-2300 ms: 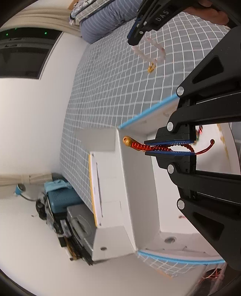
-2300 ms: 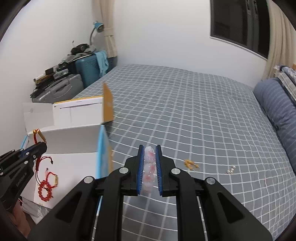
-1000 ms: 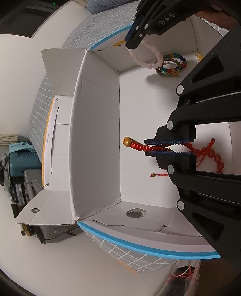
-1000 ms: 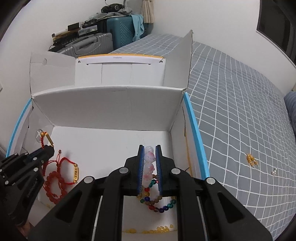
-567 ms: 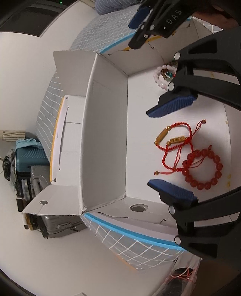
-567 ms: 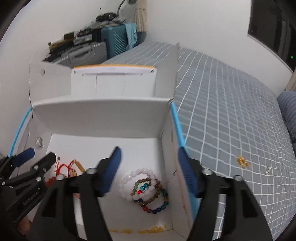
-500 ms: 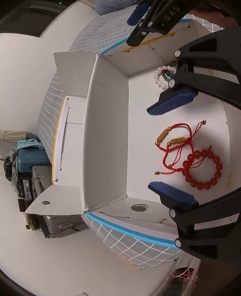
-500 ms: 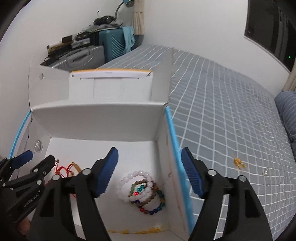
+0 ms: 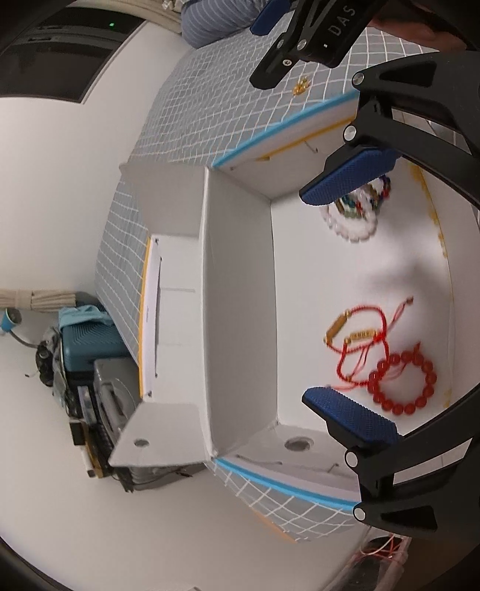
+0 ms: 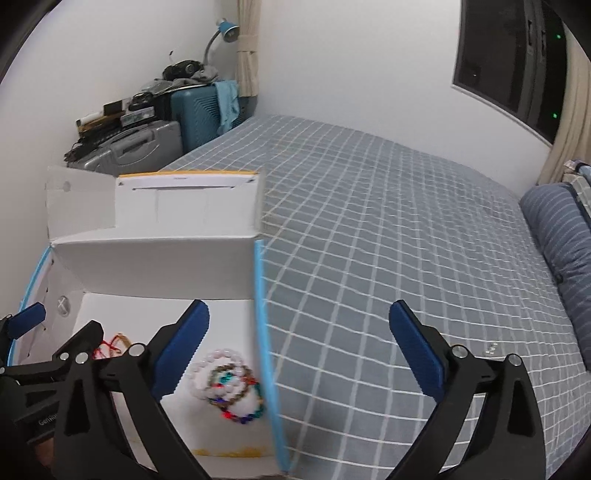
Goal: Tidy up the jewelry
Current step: 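Move both open tools back over the amber and pearl earrings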
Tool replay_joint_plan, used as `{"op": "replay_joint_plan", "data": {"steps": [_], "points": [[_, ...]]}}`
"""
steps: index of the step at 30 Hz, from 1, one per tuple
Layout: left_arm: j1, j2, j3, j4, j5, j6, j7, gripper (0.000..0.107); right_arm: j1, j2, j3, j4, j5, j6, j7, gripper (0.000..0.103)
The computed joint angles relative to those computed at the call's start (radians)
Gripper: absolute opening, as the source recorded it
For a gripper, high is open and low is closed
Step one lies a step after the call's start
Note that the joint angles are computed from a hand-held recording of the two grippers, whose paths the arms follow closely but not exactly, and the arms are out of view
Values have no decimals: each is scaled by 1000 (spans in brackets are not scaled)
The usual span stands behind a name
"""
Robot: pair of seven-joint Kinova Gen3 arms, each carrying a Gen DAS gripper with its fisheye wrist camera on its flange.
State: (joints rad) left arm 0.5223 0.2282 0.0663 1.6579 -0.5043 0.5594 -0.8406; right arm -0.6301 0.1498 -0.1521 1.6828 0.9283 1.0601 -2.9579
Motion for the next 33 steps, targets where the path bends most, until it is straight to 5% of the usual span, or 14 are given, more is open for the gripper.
{"op": "replay_joint_plan", "data": {"steps": [7,10,21,33], "points": [[18,34,54,-82,79,48,-59,97,47,-87,-12,104,35,22,-8,95],[93,60,34,-131,36,79,-29,97,83,-126,-21,152,46,36,-21,95],[251,236,50,-386,71,161,-135,97,337,-269,16,331,-34,-126,68,95],[361,486,-4,-723,154,304,-244,97,551,-227,109,403,-110,-340,200,94]]}}
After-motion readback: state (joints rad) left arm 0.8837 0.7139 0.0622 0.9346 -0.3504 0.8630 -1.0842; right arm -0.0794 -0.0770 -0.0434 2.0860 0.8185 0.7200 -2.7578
